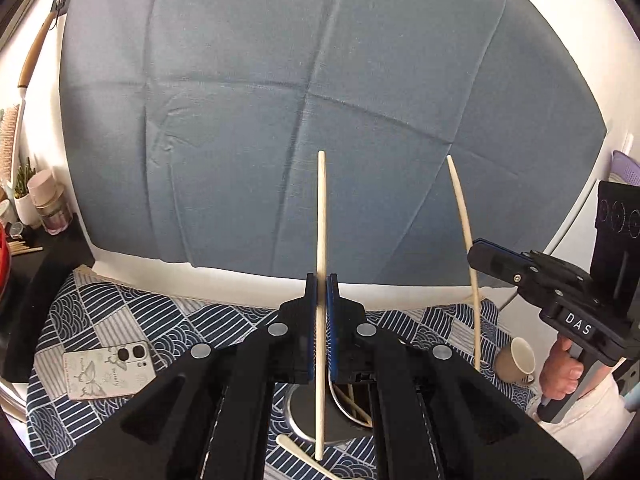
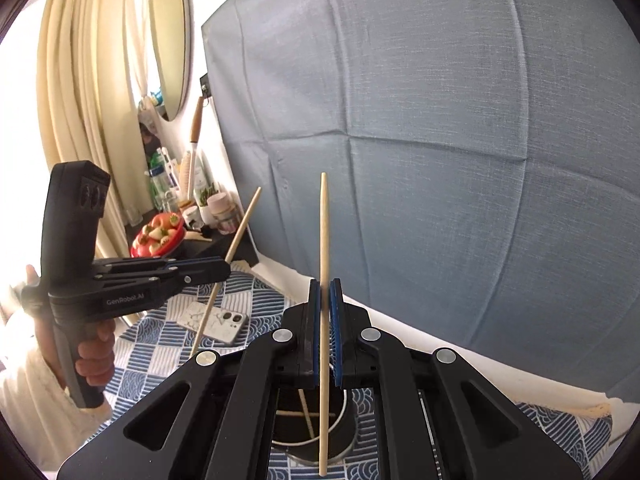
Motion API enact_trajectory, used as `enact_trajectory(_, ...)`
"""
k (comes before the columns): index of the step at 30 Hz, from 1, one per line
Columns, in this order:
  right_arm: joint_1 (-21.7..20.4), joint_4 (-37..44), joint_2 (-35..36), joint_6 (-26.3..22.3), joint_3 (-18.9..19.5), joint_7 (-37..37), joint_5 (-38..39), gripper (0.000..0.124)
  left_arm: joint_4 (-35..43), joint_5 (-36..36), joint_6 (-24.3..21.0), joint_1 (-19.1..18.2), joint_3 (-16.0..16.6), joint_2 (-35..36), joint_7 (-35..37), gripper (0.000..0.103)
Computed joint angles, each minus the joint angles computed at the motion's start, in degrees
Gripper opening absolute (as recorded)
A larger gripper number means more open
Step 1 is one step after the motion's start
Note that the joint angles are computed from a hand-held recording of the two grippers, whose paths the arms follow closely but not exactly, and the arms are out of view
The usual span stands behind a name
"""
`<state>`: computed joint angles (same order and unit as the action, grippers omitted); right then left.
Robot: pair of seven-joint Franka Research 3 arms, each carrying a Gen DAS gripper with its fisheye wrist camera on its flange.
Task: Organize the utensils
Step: 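Lift both chopsticks and carry them above the black holder's opening, then open both tools to release the chopsticks into the black holder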
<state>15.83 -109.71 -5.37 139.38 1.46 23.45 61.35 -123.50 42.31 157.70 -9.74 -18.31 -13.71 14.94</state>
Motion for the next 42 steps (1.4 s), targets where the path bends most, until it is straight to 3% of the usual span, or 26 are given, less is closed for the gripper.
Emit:
enact_trajectory(3, 0.1, 1.5, 1.8, -1.5, 0.1, -1.0, 1.6, 0.005, -0.6, 3.2, 5.7, 1.5, -0.1, 0.8, -3.8, 0.005)
enact_trajectory(7, -0.2, 2.9, 3.9, -2.7, 0.8, -1.8, 3.3, 0.005, 0.7, 10.7, 9.9, 4.3, -1.6, 2.6, -10.8, 0.005)
enact_trajectory(12, -0.8, 3.4, 5.7, -3.9, 1.5, -3.2, 6.3, 0.005, 3.8, 27.0, 13.4, 6.5, -2.5, 5.5, -25.7, 0.005)
enact_trajectory(21, -1.5, 3.1, 7.2, -4.6, 2.4, -2.5, 6.1, 0.005, 6.9, 49.2, 15.4, 2.4, 1.7, 9.4, -47.9, 0.005)
enact_trajectory(27, -1.5, 0.0, 5.4, -4.1, 2.2, -2.5, 3.7, 0.005, 5.3, 49.3, 15.6, -0.9, 4.0, 9.3, -48.8, 0.005)
enact_trajectory(32, -1.4, -3.1, 3.0, -3.6, 1.5, -2.1, 2.2, 0.005, 2.1, 38.3, 14.2, -2.2, 3.7, 7.1, -36.2, 0.005)
enact_trajectory(42, -0.3, -7.7, -2.3, -1.9, 0.3, -1.0, -0.7, 0.008, -3.0, 26.6, 12.6, -1.6, 1.0, 2.5, -24.4, 0.006)
